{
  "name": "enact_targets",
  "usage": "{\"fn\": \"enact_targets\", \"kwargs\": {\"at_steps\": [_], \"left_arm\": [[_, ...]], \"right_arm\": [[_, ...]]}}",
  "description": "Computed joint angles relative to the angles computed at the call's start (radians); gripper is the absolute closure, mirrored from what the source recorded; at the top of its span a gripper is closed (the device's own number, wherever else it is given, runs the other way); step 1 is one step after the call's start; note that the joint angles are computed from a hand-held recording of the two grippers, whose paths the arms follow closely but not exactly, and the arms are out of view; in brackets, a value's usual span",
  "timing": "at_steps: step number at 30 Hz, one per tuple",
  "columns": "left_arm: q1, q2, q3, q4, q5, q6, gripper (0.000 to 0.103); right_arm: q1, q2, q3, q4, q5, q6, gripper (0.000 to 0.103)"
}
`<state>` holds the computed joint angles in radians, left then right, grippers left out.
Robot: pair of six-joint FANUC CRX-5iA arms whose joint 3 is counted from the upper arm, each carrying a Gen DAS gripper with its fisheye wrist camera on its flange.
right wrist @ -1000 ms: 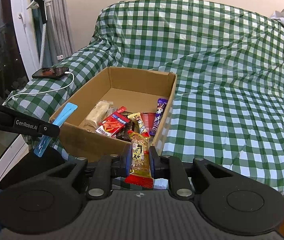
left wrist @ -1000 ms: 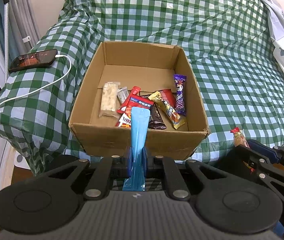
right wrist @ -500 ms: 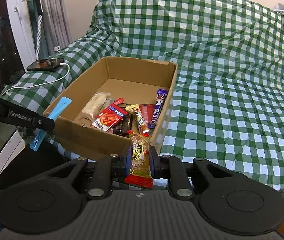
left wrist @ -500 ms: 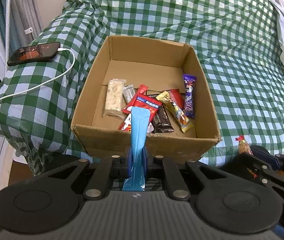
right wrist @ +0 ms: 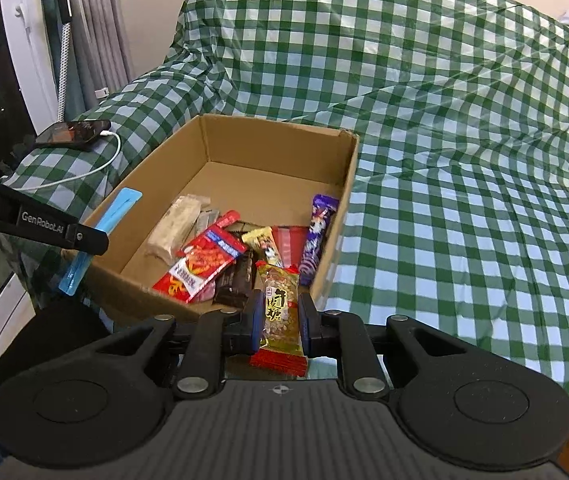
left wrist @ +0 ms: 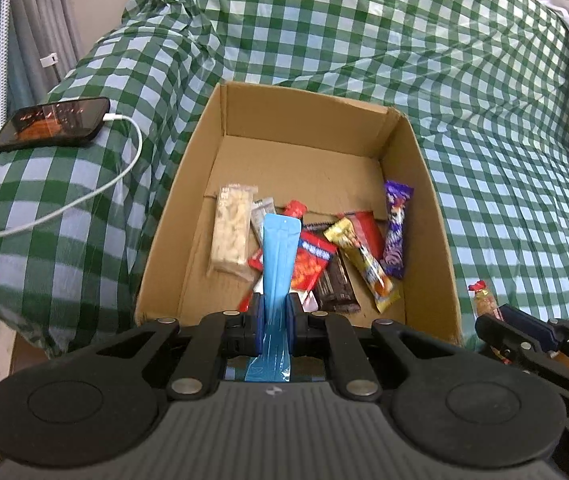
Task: Organize snacks
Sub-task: 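Carry the blue stick and small orange bar over the box with both tools, then open both tools to drop the blue stick and orange bar into the box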
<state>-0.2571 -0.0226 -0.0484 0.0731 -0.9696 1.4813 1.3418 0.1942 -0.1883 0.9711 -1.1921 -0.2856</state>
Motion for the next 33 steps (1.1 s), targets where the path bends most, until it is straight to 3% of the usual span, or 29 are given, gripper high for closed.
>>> {"fn": "enact_targets", "kwargs": {"at_steps": [20, 30, 31, 33], "left_arm": [[-0.006, 0.345, 0.324, -0.021, -0.035, -0.001, 0.091], [-0.020, 0.443, 0.420, -0.060, -0.053, 0.016, 0.089], [-0.023, 0.450, 0.428, -0.071, -0.053, 0.022, 0.088], [-0.029, 0.461, 0.446, -0.097, -0.055, 0.043, 0.069]], "right_arm": [[-0.259, 0.126, 0.131, -0.008, 0.234, 0.134, 0.084], [-0.336, 0.163, 0.150, -0.019, 0.300, 0.157, 0.084], [-0.339, 0.166, 0.151, -0.018, 0.304, 0.155, 0.084], [-0.346, 0.169, 0.153, -0.016, 0.311, 0.151, 0.084]]}}
